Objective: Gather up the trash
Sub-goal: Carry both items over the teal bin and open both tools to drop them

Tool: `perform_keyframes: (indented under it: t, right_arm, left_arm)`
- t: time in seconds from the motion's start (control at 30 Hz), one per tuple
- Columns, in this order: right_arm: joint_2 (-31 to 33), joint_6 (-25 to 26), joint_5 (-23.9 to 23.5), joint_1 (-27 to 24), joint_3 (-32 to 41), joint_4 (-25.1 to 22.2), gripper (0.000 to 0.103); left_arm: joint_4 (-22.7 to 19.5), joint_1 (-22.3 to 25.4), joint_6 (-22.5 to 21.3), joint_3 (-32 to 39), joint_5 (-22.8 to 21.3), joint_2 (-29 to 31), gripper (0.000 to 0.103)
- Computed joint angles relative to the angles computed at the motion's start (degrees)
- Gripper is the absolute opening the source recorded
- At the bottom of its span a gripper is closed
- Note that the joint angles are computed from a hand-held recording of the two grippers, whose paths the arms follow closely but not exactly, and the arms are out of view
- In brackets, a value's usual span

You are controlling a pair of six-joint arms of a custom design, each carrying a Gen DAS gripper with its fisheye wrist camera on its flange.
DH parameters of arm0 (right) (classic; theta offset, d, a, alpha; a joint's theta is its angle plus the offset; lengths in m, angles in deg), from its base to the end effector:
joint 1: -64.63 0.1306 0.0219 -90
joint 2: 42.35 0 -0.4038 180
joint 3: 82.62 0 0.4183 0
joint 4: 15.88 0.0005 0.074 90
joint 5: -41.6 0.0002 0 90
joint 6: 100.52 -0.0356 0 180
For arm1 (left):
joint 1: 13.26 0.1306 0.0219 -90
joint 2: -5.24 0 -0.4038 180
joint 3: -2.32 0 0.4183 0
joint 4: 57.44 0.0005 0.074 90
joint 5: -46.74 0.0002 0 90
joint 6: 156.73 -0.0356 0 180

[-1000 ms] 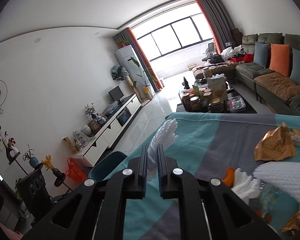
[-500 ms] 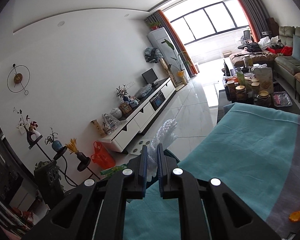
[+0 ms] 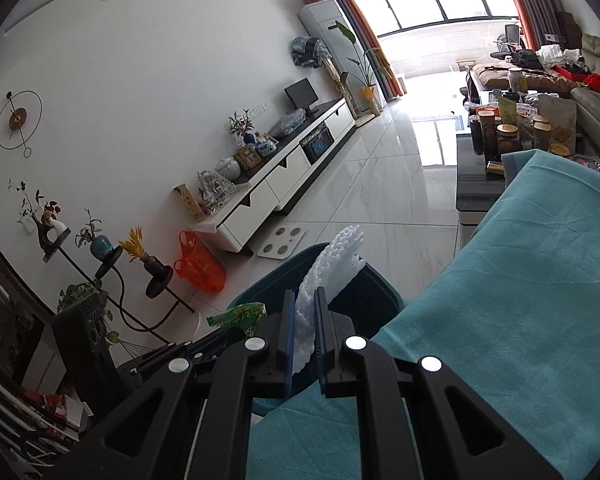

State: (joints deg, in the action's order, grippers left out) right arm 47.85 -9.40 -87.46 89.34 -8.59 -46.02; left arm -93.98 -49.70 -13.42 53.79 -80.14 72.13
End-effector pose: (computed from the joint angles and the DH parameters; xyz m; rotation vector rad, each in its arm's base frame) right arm 0.4406 0.2269 0.3443 -0.8494 2.2118 1.0067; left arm 0.2776 -0.1790 0.3099 -0.5826 2.1757 -0.0155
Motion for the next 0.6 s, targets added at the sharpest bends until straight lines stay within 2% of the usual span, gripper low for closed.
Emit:
perform_keyframes:
  t: [0.23, 0.33, 0.5, 0.53, 0.6]
  right_arm:
    - [3.2, 0.4, 3.5, 3.3, 1.9, -2.4, 0.009]
    - [4.6, 0.9, 4.7, 4.2, 2.9, -3.4, 0.010]
    - [5.9, 1.2, 5.5, 4.6, 4.0, -4.9, 0.013]
    - [6.0, 1.1, 5.6, 4.5, 4.0, -4.8, 0.015]
    - [5.9, 0.8, 5.8, 4.5, 3.8, -4.7, 0.024]
  left_arm:
    - [0.5, 2.4, -0.7, 1.2, 2.2, 3.5, 0.014]
    - [0.2, 3.1, -0.6, 1.9, 3.0, 5.1, 0.017]
    - [1.2, 4.2, -1.1, 2.3, 4.6, 7.1, 0.030]
    - [1.3, 4.4, -1.0, 2.4, 4.8, 7.4, 0.031]
    - [2.0, 4.8, -1.3, 2.0, 5.4, 7.6, 0.040]
